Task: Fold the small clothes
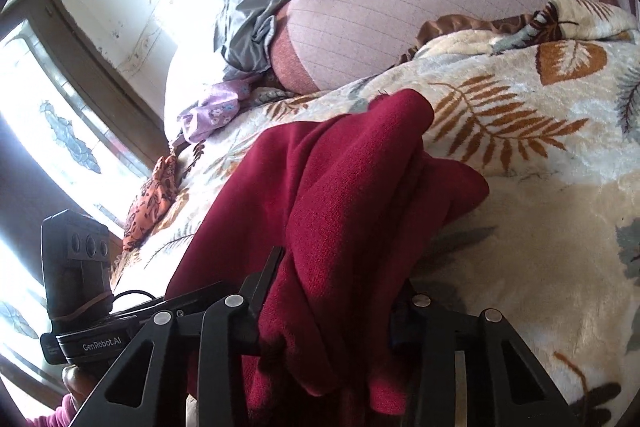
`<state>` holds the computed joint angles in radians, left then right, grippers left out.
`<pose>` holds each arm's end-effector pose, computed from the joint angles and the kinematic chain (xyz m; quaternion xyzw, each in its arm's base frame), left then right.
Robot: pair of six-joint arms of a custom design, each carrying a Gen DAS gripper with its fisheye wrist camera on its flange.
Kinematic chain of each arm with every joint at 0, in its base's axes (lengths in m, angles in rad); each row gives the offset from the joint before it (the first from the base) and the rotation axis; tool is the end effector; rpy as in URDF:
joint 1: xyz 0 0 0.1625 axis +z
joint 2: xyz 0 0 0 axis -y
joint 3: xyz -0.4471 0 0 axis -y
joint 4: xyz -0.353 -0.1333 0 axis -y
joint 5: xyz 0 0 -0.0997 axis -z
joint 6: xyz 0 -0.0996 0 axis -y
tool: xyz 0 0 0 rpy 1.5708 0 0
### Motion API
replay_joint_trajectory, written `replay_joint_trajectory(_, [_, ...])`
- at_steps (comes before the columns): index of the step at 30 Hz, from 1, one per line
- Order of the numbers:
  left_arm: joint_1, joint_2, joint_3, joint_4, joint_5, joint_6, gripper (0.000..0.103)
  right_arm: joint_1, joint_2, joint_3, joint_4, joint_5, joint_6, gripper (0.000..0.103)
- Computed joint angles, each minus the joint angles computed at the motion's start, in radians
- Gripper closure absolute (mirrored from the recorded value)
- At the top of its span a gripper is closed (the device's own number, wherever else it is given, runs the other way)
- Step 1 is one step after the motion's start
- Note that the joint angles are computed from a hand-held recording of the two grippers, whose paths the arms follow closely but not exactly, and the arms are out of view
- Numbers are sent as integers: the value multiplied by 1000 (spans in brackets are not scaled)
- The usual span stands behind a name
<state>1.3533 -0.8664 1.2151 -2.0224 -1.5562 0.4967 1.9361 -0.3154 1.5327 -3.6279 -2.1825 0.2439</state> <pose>-0.0261 -0.7426 0.2938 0.3487 0.9358 -0.0499 0.0144 0.3120 -0.6028 -0.0102 -0.0697 -0.8766 0.4533 0.1457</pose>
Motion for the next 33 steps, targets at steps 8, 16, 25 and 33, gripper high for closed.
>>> replay_joint_trajectory(8, [15, -239, 222, -30, 122, -2, 47, 100, -1, 47, 53, 72, 62, 62])
replay_joint_trajectory(16, [42, -291, 321, -133, 206, -23, 38, 148, -5, 96, 250, -73, 312, 43])
replay_joint_trajectory(25, [34, -357, 447, -358, 261, 45, 38, 257, 52, -84, 387, -242, 147, 60])
replay_joint_trajectory(33, [14, -422, 537, -451, 273, 93, 38, 231, 78, -67, 563, -309, 284, 61])
